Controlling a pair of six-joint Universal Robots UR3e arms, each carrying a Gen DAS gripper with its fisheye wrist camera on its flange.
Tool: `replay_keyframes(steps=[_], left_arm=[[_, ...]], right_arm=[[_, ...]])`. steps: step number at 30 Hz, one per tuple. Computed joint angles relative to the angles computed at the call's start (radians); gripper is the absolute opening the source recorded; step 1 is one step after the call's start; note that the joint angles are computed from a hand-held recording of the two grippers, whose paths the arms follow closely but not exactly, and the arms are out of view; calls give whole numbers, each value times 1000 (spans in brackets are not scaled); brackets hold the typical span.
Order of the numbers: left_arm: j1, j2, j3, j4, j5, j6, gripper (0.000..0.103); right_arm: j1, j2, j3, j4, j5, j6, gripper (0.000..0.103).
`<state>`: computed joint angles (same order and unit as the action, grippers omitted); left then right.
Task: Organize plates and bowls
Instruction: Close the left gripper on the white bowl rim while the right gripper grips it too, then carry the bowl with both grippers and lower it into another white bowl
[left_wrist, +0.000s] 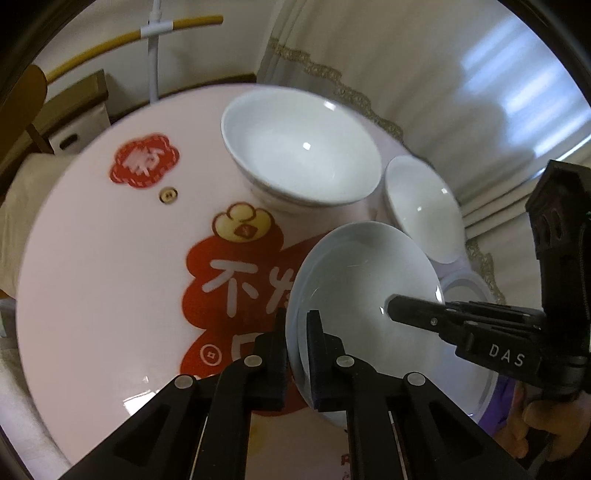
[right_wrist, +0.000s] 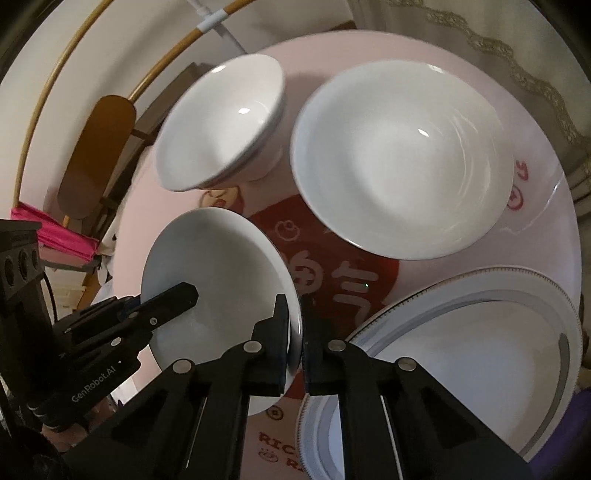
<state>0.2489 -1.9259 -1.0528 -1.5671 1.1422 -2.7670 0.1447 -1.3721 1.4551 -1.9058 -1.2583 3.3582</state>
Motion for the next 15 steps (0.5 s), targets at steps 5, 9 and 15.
replay_keyframes(steps=[5, 9, 15], left_arm=[[46, 37, 50, -44, -50, 7, 5], [59, 14, 134, -53, -80, -24, 5], [37, -128, 368, -89, -84, -82, 5]], right_arm=[[18, -3, -111, 73, 6, -24, 6], [29, 33, -242, 116, -14, -35, 6], [23, 130, -413, 149, -43, -52, 6]])
